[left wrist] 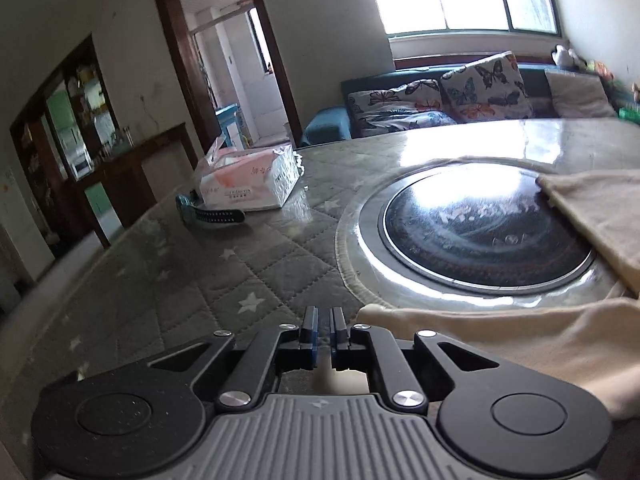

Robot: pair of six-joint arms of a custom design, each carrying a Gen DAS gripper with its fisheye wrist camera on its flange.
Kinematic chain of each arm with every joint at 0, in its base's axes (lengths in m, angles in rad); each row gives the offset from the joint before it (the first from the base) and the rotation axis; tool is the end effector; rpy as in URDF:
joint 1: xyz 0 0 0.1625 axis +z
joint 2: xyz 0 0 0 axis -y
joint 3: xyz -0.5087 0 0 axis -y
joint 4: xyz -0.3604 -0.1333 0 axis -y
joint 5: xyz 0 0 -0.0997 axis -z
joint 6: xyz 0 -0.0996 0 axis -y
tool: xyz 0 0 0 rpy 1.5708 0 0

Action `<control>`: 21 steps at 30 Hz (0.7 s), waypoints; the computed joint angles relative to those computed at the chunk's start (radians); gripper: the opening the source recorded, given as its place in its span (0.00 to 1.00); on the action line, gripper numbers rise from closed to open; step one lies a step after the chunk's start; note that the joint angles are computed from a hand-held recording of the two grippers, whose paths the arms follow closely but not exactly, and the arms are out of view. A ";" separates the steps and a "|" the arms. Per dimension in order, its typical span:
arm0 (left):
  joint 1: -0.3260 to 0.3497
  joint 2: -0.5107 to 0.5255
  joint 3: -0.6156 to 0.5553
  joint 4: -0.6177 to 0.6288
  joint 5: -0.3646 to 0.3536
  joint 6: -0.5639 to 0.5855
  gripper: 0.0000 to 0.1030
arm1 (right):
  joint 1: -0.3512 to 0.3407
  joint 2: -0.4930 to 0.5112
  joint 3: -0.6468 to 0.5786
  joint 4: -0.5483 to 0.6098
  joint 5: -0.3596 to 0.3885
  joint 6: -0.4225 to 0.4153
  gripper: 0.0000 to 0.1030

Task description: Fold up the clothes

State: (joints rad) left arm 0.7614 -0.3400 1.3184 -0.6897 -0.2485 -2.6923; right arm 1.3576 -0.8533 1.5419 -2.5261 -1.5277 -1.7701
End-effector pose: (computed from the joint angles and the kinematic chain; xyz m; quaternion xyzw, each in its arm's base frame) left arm -0.2967 -0.6003 -0.0554 -0.0919 0.6757 -0.4746 0.5566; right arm -0.0211 -0.7476 0.2471 0.6978 -0.7035 0.0906 0.0996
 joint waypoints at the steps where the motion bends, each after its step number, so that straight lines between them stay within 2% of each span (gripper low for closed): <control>1: -0.006 -0.010 0.018 -0.043 0.006 0.020 0.08 | 0.002 0.004 0.007 -0.012 -0.011 -0.004 1.00; 2: -0.014 -0.011 0.022 -0.048 0.013 0.020 0.08 | 0.005 0.007 0.013 -0.021 -0.022 -0.008 1.00; 4: -0.031 -0.012 0.029 -0.076 0.012 0.025 0.18 | 0.005 0.004 0.019 -0.005 -0.032 -0.020 1.00; 5: -0.038 -0.016 0.038 -0.108 0.007 0.035 0.30 | 0.005 0.001 0.020 0.009 -0.032 -0.027 1.00; 6: -0.043 -0.024 0.056 -0.157 -0.001 0.044 0.33 | 0.005 -0.003 0.020 0.024 -0.029 -0.036 1.00; 8: -0.053 -0.038 0.093 -0.256 -0.019 0.056 0.35 | 0.005 -0.011 0.024 0.034 -0.008 -0.039 1.00; 12: -0.065 -0.070 0.183 -0.491 -0.060 0.083 0.35 | 0.010 0.004 0.027 -0.052 0.027 0.021 1.00; 16: -0.067 -0.077 0.227 -0.615 -0.089 0.086 0.35 | 0.020 0.027 0.038 -0.123 -0.008 0.035 1.00; 19: -0.059 -0.092 0.269 -0.735 -0.097 0.132 0.35 | 0.018 0.018 0.063 -0.107 -0.017 -0.002 1.00; 21: -0.051 -0.096 0.277 -0.755 -0.099 0.132 0.35 | 0.015 0.007 0.082 -0.102 -0.008 -0.037 1.00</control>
